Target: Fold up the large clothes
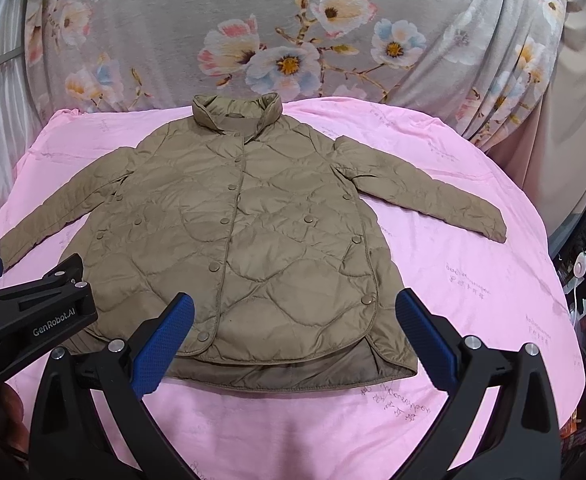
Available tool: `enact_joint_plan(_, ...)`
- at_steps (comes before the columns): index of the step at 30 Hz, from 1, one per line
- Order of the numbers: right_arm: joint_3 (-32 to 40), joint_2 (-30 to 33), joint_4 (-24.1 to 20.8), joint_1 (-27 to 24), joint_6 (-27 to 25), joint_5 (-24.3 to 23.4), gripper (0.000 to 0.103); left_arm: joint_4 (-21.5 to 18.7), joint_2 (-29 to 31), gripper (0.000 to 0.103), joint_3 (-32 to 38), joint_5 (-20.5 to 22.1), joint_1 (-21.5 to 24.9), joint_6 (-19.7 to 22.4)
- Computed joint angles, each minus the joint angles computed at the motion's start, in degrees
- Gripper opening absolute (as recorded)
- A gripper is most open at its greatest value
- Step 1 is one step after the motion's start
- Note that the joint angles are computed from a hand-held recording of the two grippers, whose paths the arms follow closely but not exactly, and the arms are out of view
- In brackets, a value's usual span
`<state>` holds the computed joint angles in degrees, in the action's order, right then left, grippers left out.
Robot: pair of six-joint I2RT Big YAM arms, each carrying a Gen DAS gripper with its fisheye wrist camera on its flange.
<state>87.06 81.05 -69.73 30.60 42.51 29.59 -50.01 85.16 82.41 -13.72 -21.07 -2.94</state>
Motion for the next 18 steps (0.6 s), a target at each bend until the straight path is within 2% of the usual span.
enact_joint_plan(18, -0.5, -0.5, 0.1, -0.2, -0.1, 0.1, 0.098, -0.7, 0.5, 0.098, 0.7, -0.7, -0.5, -0.4)
